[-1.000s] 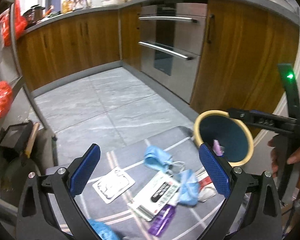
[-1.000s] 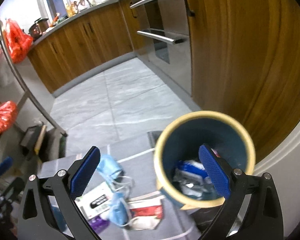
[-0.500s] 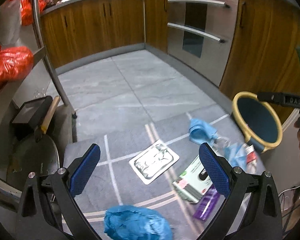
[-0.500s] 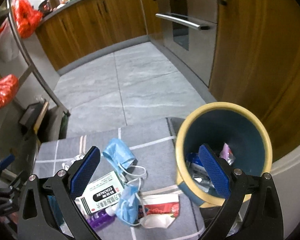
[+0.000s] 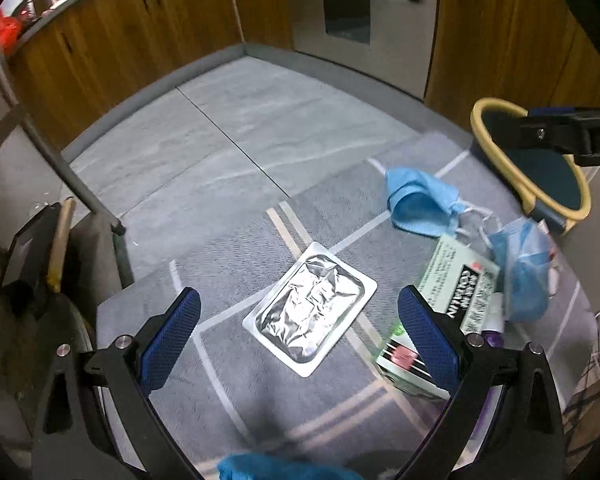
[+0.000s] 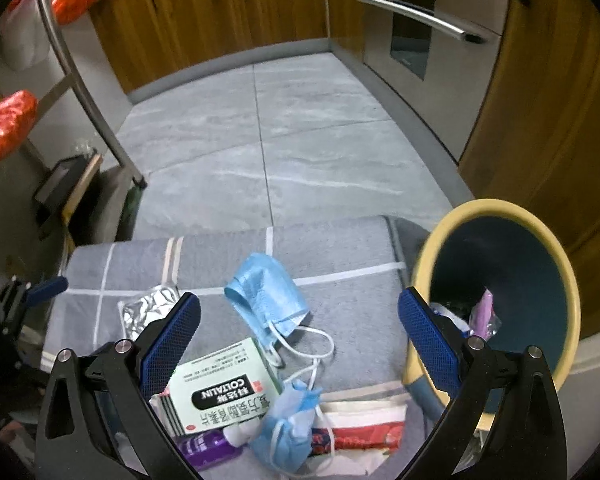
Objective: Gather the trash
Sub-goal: 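Move both open tools back toward the remaining trash on the mat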
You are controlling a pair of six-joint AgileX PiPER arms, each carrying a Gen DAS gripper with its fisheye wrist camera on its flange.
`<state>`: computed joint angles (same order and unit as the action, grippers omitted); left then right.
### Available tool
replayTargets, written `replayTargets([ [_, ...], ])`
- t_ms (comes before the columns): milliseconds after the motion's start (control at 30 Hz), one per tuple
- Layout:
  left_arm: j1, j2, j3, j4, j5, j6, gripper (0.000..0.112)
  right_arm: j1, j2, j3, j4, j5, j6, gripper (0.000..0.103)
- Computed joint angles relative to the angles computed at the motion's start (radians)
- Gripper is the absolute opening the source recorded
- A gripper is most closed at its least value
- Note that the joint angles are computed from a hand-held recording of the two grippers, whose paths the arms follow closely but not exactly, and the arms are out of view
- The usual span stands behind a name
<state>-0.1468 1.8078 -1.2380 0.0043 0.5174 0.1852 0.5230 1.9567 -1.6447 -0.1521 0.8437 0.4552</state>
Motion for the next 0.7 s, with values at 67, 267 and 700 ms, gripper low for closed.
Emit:
replayTargets([
  [67, 0.005, 0.04, -0.017, -0.019, -0.002, 0.024, 0.097, 0.0, 0.043, -0.04, 0.001, 0.018, -0.011, 0.098],
  [267, 0.031, 0.142, -0.055, -0.116, 0.0, 0.155, 0.097, -0.007, 0.149, -0.139, 0.061, 0.07, -0.036, 0.098],
  [700, 0.057, 0.214, -0.112, -0.29, 0.076, 0.45, 0.097, 0.022, 0.323, -0.344, 0.098, 0.179, -0.141, 0.098],
])
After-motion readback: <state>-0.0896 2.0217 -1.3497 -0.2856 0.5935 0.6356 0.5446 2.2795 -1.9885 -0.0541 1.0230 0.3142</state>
